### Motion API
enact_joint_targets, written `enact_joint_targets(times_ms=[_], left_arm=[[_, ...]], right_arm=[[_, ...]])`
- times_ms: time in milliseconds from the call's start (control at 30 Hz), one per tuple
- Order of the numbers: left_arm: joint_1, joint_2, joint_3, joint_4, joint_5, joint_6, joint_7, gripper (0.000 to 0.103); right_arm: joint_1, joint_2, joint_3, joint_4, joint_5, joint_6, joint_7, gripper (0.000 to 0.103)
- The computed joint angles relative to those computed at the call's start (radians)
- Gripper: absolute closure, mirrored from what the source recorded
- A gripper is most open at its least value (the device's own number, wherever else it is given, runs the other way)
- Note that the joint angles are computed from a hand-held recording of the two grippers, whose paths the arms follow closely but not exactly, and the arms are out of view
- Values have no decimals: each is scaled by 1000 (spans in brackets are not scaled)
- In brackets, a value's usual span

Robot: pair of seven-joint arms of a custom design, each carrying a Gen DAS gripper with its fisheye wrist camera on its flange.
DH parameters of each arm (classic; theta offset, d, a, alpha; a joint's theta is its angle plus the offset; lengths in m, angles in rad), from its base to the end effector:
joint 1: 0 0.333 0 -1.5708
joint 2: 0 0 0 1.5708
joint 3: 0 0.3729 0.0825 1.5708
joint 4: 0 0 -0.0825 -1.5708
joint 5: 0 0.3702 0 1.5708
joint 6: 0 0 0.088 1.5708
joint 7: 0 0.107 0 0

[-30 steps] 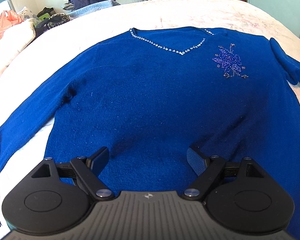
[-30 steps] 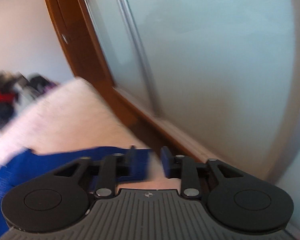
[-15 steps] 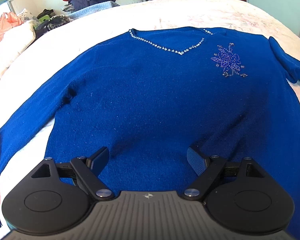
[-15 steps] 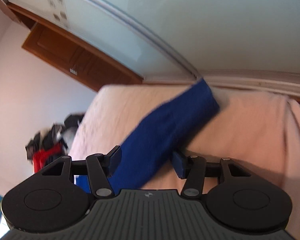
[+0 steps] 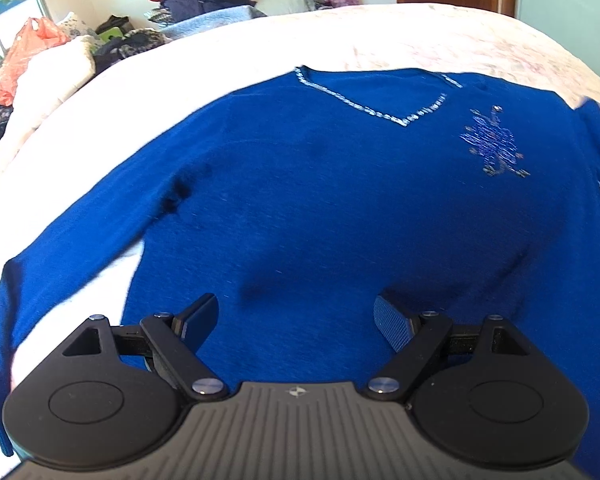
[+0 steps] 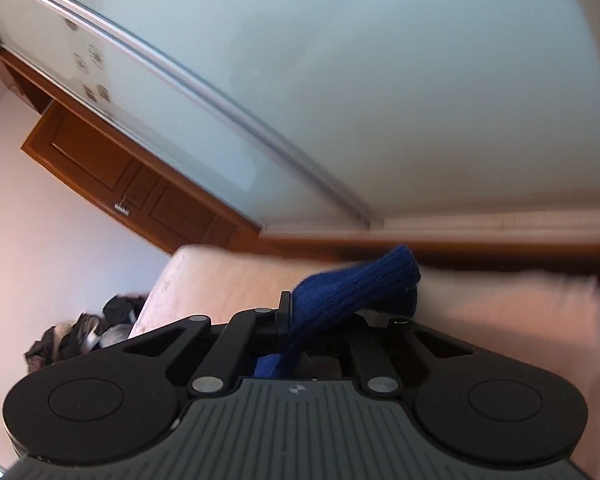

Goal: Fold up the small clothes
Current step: 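Grasp the sweater sleeve cuff with the right gripper and lift it, then carry the sleeve across the sweater body toward the neckline with the right gripper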

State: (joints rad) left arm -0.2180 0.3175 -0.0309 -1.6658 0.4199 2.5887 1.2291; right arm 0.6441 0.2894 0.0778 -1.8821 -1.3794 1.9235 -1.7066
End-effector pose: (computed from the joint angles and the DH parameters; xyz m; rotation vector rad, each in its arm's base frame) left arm 0.6769 -0.1767 0.5494 -1.6149 1.9615 -0.4998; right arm 0.5200 0.3602 0.4461 -0.0090 2.0439 -0.8541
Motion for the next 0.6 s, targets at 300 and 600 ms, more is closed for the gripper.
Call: enact_joint_targets(times_ms=[300, 600], left_arm=[[-7, 14, 28, 9, 39, 16, -50, 18], [-6, 15, 35, -3, 81, 40, -87, 18]], right_arm=[[28, 5, 16, 113, -8, -173, -349, 94], [7, 270, -32, 509, -73, 281, -731, 94]])
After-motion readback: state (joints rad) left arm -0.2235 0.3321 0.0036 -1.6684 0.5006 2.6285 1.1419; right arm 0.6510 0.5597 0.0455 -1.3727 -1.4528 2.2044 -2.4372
